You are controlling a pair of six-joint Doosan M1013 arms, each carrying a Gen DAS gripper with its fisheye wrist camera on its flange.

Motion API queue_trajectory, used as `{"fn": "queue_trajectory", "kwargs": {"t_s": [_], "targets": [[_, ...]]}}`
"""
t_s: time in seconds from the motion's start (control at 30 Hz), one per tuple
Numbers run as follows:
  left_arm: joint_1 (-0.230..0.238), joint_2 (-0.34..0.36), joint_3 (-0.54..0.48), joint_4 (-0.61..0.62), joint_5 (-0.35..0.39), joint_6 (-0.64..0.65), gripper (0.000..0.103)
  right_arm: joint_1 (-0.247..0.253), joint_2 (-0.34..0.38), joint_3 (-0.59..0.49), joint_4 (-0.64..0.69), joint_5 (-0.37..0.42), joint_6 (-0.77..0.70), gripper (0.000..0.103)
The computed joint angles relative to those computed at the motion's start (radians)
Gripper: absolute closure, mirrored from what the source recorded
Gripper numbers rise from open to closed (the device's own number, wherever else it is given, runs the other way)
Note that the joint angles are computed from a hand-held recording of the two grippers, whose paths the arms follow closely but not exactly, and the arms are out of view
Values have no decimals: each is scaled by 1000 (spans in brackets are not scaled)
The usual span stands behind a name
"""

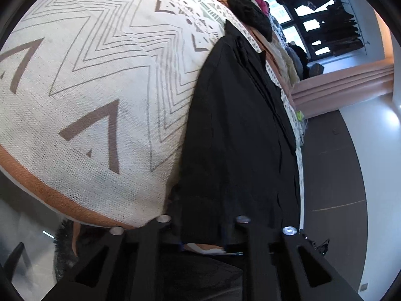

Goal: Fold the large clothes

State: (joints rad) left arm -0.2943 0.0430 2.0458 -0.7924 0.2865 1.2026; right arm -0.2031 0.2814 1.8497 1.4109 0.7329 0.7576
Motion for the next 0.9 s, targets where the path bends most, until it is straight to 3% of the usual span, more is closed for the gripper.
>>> {"fn": "queue_trajectory", "kwargs": {"t_s": [0.03,0.07,0.1,0.13,0.23,0.4,0.53,0.9], "targets": [[1,-4,7,-24,-11,4,91,3,2,-4,-12,-9,20,58],[-1,-8,13,-16,-26,-18,94,4,5,-7,-27,-15,43,67],[-5,-14,17,23,-37,-65,95,5,8,-11,-52,-23,81,85],[-9,-20,20,65,-47,-113,95,5,10,-13,-72,-31,117,91],[-22,-41,28,185,-72,-241,98,2,-4,-3,-41,-47,116,96],[-45,-72,23,448,-88,-481,100,12,-49,-8,-127,-92,151,98],[-64,-98,12,757,-60,-773,100,1,-81,-6,-151,-86,191,99],[-94,-201,10,1106,5,-1096,101,17,-163,-13,-185,-83,201,99]]}}
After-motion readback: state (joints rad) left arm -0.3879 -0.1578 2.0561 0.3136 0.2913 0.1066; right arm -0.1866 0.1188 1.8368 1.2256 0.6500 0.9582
